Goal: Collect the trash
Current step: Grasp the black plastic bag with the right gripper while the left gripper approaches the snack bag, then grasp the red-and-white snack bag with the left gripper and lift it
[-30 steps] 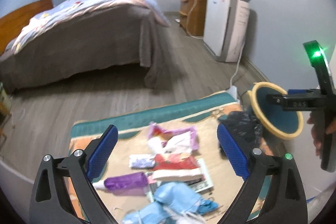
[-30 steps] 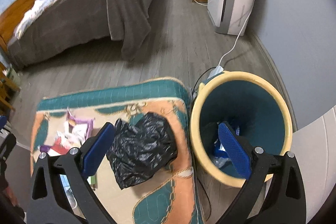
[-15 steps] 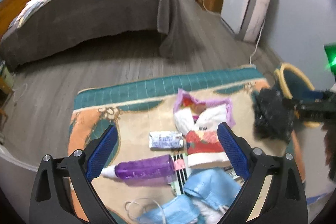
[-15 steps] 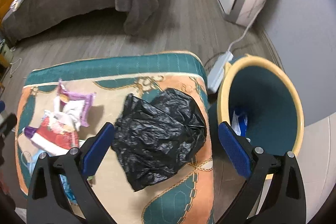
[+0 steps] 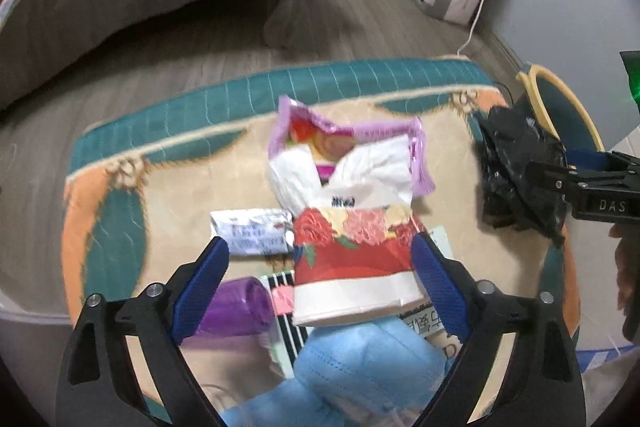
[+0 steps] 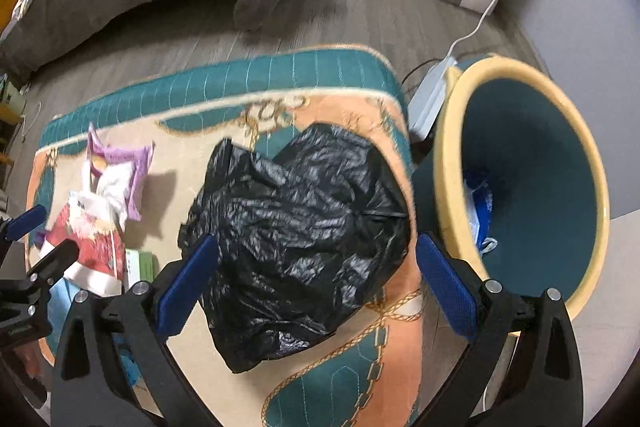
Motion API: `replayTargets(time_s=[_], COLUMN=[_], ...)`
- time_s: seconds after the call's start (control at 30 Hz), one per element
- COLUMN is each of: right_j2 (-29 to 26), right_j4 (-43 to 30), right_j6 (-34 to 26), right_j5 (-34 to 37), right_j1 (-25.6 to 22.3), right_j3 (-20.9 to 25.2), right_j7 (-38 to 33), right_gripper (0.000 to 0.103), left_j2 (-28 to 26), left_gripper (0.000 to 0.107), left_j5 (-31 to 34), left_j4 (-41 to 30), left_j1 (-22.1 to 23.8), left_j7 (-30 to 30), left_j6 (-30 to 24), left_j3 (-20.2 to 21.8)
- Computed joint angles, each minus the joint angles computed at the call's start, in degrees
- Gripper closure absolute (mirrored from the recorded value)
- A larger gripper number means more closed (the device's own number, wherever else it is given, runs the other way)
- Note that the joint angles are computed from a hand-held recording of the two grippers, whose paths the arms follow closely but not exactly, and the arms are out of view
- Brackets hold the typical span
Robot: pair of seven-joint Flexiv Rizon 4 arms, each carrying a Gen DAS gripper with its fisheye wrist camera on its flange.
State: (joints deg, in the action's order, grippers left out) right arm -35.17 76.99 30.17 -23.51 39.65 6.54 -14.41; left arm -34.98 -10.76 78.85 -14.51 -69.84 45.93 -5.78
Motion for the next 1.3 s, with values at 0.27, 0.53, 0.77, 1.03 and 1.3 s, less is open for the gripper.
replayTargets(time_s=[0.27,0.53,0.77,1.03,1.3], right_j2=[-2.2,-1.0,0.6,2.9,3.3], right_j4=[-3.6,-2.2,-1.6,0.2,0.5], right_j6=[-3.1,-2.3,-1.2,0.7,1.1], right_j5=[2.1,5.3,2.8,-0.4,-0.6], right_j1=[0.1,-0.5,-0.3,0.0,-0.5], right_j3=[0.9,1.5,0.8,0.2,0.8], right_j7=[-5.5,-5.6,-7.1,-6.7,-6.8], right_gripper=[0.023,0.079,0.09,0.091,0.091], left_j2=[0.4,1.9,4.2,6.0,5.1], left_gripper=[0.066,0.085,0.089,0.089,0.089], left_j5=[-1.7,-3.9,-4.5,-10.0,-8.4], left_j4=[0.1,1.4,2.6,4.9,4.3], left_j1=[0.6,1.2,0.7,0.6,-1.1], left_j7=[2.0,3.6,6.8,11.9,12.6], left_j6=[-2.7,-0.7,0.3,-0.5,-3.2], left_j3=[-1.0,-1.9,-2.5,-5.3,-4.3])
